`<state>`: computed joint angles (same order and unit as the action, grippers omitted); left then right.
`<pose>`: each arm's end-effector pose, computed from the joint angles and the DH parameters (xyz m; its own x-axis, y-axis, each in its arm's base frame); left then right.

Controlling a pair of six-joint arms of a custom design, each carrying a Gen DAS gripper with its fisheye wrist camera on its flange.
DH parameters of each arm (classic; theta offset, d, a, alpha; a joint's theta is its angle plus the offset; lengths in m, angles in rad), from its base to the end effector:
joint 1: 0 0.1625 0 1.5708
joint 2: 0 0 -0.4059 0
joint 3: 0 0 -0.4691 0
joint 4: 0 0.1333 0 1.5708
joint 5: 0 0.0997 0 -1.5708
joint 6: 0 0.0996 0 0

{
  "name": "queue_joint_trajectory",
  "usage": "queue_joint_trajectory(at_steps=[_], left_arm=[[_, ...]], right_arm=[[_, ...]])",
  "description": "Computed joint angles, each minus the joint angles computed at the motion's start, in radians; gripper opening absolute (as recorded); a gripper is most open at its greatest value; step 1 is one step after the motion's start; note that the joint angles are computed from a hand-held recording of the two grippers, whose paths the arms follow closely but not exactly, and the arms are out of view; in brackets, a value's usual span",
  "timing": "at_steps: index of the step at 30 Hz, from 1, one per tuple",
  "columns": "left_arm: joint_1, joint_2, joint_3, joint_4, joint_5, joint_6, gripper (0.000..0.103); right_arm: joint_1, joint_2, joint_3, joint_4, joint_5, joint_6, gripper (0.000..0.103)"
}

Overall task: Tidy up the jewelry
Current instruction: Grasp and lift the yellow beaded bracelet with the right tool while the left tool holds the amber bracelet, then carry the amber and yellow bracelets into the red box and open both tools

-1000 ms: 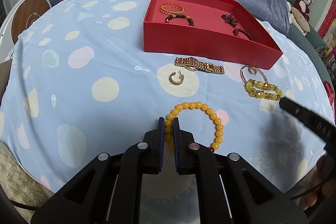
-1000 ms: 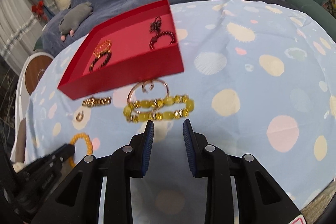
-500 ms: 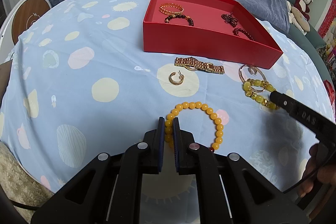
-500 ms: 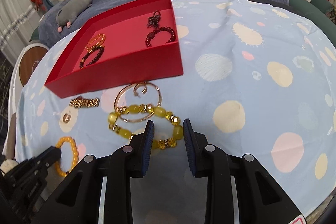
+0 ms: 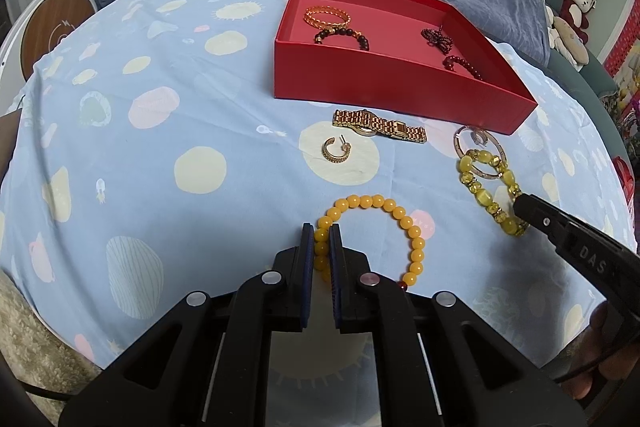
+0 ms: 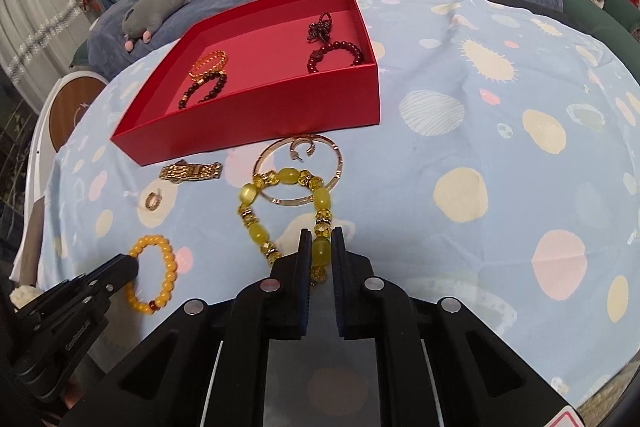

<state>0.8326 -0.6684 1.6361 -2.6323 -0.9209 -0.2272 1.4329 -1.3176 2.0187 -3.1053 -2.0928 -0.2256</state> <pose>-0.3220 -0.6416 -0.0419 -0.7618 0.3153 -0.5659 0.5115 0.8287 -0.2270 0.0016 -0.5970 0.2686 -0.8081 0.3235 0.4923 -0.0906 0.7575 -0.6465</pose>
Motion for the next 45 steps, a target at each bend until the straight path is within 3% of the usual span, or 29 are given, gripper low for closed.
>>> queue_joint_trajectory(at_steps=[16, 29, 37, 45], left_arm=[[-0.003, -0.05, 0.032, 0.024, -0.059, -0.041, 0.007], [-0.036, -0.09, 0.02, 0.022, -0.112, -0.022, 0.007], [-0.042, -0.043, -0.09, 0.041, -0.148, 0.031, 0.007], [-0.03, 0.093, -0.338, 0.072, -0.214, 0.084, 0.007]], right_arm=[[0.035, -0.142, 0.137, -0.046, 0.092, 0.067, 0.01], [0.064, -0.187, 0.125, -0.044, 0.116, 0.078, 0.01], [0.086, -0.143, 0.02, -0.052, 0.129, 0.029, 0.01], [0.094, -0.023, -0.17, -0.03, 0.162, -0.003, 0.01]])
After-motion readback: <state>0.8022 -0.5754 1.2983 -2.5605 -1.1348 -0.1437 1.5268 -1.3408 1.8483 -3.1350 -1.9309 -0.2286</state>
